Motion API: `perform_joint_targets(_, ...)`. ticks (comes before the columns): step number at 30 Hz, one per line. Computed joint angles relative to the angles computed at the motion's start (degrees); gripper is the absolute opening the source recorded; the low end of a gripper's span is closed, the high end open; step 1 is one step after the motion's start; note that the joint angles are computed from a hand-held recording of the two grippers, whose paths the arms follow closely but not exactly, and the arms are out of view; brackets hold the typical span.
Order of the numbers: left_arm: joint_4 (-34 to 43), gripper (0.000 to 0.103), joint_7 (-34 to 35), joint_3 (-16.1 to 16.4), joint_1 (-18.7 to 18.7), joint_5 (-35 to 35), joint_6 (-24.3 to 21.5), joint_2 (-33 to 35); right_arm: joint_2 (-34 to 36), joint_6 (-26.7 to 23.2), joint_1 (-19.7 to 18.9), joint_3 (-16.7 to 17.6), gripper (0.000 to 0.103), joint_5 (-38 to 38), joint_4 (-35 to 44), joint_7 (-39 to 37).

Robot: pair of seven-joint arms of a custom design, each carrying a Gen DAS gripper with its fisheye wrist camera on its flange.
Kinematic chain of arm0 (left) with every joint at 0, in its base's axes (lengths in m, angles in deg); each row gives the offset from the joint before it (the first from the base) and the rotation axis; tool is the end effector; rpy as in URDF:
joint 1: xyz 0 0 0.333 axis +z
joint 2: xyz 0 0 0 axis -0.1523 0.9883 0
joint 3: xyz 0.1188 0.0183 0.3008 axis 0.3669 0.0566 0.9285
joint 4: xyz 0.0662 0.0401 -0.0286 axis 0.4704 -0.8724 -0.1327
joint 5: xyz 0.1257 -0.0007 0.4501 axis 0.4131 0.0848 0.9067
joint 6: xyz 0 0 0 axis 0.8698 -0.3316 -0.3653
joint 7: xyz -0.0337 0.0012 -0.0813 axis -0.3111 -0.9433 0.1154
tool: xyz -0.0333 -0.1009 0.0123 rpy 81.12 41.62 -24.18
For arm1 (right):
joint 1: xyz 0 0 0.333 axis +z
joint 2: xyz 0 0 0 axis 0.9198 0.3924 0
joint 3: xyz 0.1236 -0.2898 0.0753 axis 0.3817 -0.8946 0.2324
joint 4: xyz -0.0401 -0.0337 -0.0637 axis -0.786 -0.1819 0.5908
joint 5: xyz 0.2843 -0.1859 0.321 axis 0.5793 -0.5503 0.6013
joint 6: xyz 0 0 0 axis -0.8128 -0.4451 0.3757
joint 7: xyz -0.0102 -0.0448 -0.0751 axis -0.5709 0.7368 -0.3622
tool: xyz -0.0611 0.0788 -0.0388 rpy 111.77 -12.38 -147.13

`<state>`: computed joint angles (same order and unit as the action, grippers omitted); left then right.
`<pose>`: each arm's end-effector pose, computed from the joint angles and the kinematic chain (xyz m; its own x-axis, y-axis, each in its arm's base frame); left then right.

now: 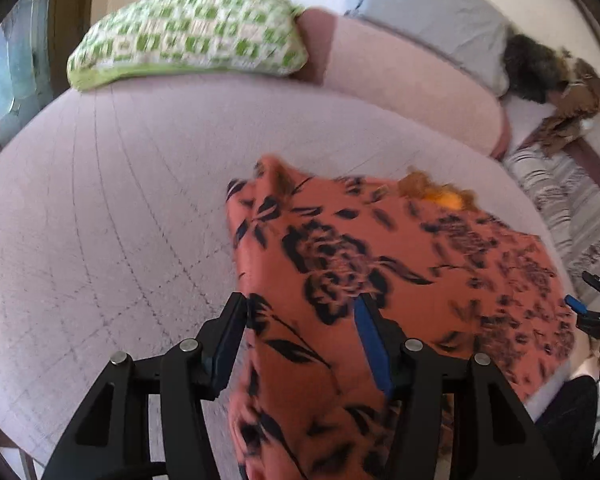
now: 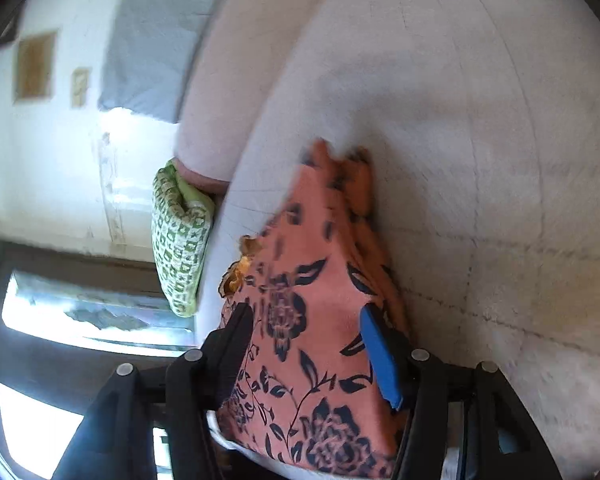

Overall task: Fold small clothes
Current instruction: 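Open both grippers and release the folded orange shirt onto the bed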

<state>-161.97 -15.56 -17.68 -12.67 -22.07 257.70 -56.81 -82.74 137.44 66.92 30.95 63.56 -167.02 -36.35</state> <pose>0.4199 -0.0325 0.3909 0.2088 -0.9570 0.2013 -0.6927 -0.2900 -0.6604 0.5535 -0.0137 0.3491 0.0350 -0.4388 -0.8979 -0.9091 0.3593 -0.2110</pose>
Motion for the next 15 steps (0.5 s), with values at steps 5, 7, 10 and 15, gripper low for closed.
perform_joint_targets(5, -3.32, 0.062, -1.20, -1.69, -1.39, 0.44, 0.60, -7.33, -12.60, 6.26, 0.07, -0.39, 0.064, -6.16, -10.62, 9.65)
perform_joint_targets(7, -3.02, 0.063, -1.15, -0.98, -3.32, 0.31, 1.89, -6.89, -15.50, 6.41, 0.91, -1.33, 0.068, -5.47, -13.86, 11.52)
perform_joint_targets(10, -0.15, 0.065, -0.62, -0.26, -6.33, 0.42, 4.30, -1.74, -14.53, 6.65, 2.58, -1.93, 0.069, -4.65, -15.68, 15.25)
perform_joint_targets(15, 4.22, 0.065, 1.08, 2.44, -13.04, -0.28, 6.65, 5.23, -10.50, 8.95, 4.08, -2.44, 0.066, 6.74, -15.47, 14.36)
